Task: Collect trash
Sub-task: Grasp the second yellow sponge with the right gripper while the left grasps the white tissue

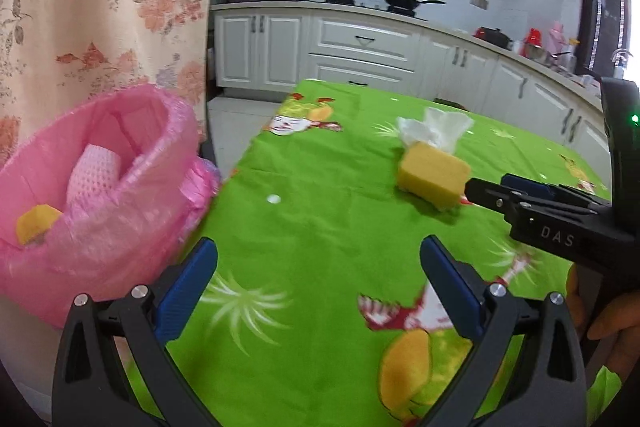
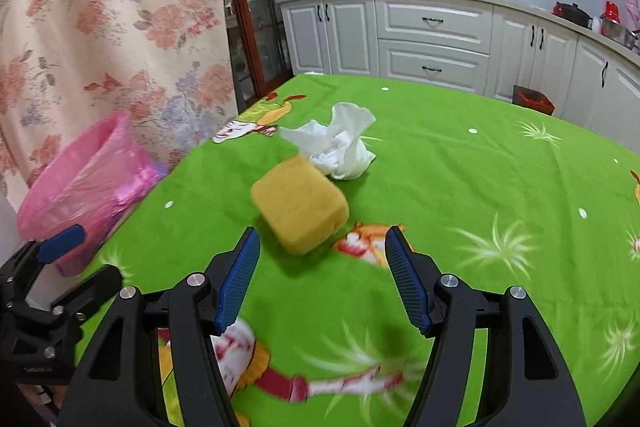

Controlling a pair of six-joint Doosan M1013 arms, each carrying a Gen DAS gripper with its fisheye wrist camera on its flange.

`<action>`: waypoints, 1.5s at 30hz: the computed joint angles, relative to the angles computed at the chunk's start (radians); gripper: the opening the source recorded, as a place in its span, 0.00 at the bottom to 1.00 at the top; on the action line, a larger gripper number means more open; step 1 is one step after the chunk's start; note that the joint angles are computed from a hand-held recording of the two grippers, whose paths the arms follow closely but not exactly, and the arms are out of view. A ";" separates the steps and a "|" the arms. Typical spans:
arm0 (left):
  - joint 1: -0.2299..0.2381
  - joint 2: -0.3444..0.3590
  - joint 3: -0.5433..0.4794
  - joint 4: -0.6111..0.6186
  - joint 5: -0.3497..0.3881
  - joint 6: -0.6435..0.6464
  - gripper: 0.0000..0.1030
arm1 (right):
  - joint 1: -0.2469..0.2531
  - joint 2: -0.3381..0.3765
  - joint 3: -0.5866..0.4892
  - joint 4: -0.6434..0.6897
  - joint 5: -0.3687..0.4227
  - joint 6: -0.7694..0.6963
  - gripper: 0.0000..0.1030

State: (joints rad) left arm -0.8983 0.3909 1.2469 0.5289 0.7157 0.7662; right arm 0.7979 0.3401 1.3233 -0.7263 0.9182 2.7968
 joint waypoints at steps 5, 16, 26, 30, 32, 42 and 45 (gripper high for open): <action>0.018 0.012 -0.029 -0.020 0.028 -0.026 0.95 | -0.023 0.048 -0.075 0.062 0.043 -0.112 0.66; 0.027 0.008 -0.026 -0.016 0.046 -0.023 0.95 | -0.037 0.125 -0.182 0.134 0.124 -0.269 0.69; 0.020 0.041 -0.080 -0.027 0.068 0.030 0.95 | -0.008 0.039 -0.051 0.077 0.066 -0.157 0.49; 0.010 0.091 -0.160 -0.056 0.101 0.091 0.95 | 0.012 -0.018 0.029 0.022 0.063 -0.033 0.48; 0.005 0.117 -0.199 -0.073 0.110 0.122 0.95 | 0.016 -0.033 0.050 0.004 0.074 -0.002 0.48; -0.012 0.254 -0.417 -0.165 0.204 0.222 0.94 | -0.024 -0.092 0.121 -0.064 0.090 0.158 0.48; -0.005 0.294 -0.490 -0.236 0.231 0.265 0.94 | -0.024 -0.105 0.144 -0.093 0.090 0.210 0.48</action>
State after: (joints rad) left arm -0.9035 0.6850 0.7574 0.2927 0.9463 1.0309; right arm 0.7738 0.2350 1.4675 -0.8188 1.0085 3.0069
